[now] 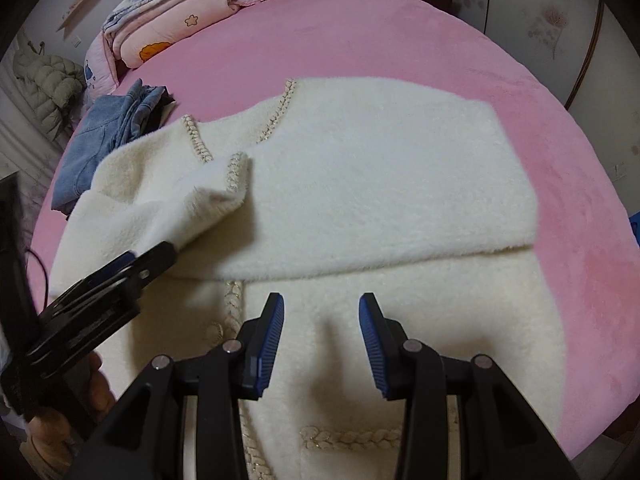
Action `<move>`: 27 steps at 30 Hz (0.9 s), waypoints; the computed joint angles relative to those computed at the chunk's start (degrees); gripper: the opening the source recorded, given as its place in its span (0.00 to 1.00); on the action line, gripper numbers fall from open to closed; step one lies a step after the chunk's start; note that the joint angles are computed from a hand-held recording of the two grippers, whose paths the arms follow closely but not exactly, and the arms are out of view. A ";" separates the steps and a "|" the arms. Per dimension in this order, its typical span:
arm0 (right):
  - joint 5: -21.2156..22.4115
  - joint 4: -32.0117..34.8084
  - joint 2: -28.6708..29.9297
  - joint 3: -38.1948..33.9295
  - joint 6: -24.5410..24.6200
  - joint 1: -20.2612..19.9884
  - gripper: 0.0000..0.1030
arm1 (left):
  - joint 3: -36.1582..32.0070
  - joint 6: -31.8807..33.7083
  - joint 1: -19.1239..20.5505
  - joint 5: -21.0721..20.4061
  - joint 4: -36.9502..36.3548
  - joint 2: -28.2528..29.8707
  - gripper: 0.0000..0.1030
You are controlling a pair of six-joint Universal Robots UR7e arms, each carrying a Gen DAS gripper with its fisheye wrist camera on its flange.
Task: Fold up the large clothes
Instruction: 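Grasp the other sleeve cuff with the left gripper and lift it, then lay the sleeve across the cardigan front with the left gripper and release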
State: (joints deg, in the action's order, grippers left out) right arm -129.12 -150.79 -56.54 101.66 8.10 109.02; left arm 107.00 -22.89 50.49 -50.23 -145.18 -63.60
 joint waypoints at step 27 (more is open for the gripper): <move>10.54 3.96 15.05 -15.72 -4.94 -3.30 0.37 | 7.96 -22.04 7.64 17.39 13.10 -13.52 0.81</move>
State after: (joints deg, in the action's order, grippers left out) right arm -118.58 -146.83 -41.50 85.94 3.16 105.72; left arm 114.95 -44.93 58.12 -32.85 -132.09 -77.12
